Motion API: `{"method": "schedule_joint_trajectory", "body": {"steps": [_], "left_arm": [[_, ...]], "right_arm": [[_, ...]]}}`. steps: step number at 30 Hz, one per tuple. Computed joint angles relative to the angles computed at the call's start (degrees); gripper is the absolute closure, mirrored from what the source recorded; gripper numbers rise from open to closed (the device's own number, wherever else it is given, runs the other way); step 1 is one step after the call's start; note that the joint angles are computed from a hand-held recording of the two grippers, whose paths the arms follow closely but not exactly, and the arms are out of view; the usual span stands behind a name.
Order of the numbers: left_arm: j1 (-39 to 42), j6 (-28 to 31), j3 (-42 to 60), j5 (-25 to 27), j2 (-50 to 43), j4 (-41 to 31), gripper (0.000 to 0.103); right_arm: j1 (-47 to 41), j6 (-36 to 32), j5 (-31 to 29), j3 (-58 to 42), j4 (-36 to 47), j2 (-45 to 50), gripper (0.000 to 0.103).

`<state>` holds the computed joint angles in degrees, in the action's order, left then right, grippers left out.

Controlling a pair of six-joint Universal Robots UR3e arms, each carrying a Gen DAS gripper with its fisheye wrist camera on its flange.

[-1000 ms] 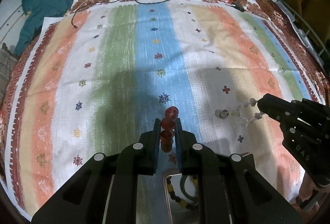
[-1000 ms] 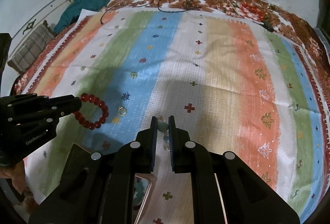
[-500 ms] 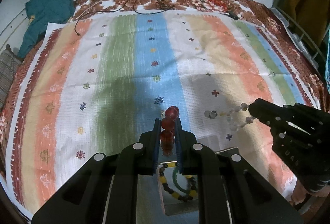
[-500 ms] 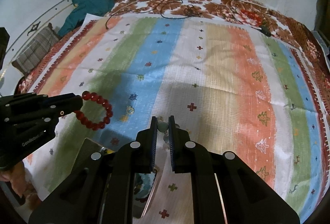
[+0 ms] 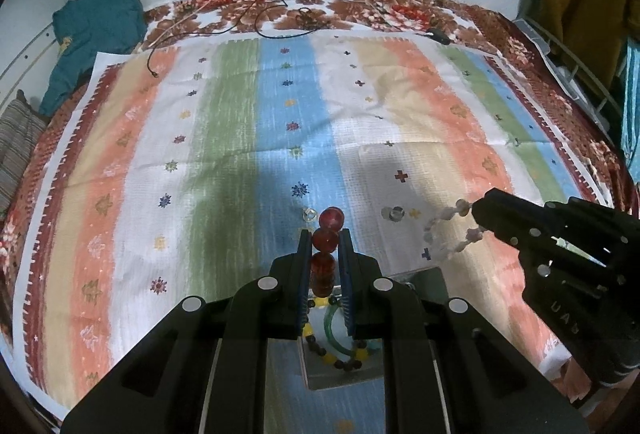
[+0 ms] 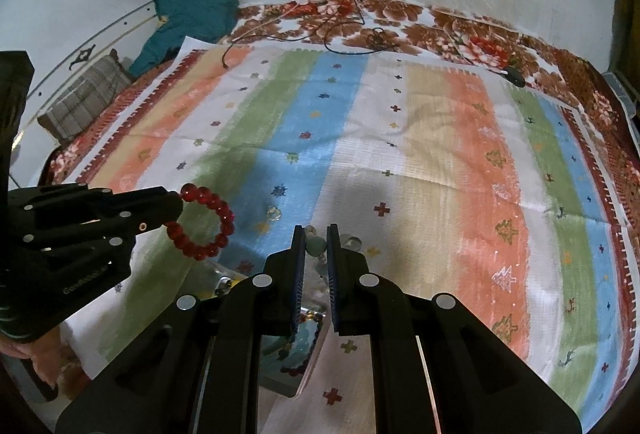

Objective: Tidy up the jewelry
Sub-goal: 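Carry the dark red bracelet and white charms over the tin box with both grippers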

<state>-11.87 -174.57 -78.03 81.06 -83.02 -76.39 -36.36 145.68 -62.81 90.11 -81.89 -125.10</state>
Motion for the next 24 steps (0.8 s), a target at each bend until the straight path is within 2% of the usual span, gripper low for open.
{"method": "schedule_joint_trajectory", "body": {"steps": [12, 18, 24], "left_arm": [[0.8, 0.2, -3.0, -2.2, 5.3, -1.5, 0.090], [1.1, 0.5, -4.8, -3.0, 8.2, -2.4, 0.090], [1.5, 0.8, -5.9, -3.6, 10.0, -3.4, 0.090]], "right_arm": [[-5.0, -5.1, 2.6, -1.1, 8.3, -4.8, 0.091], [-10.2, -11.0, 4.9, -3.0, 16.2, -7.8, 0.091], [-20.4, -23.4, 8.1, -8.2, 33.1, -11.4, 0.091]]}}
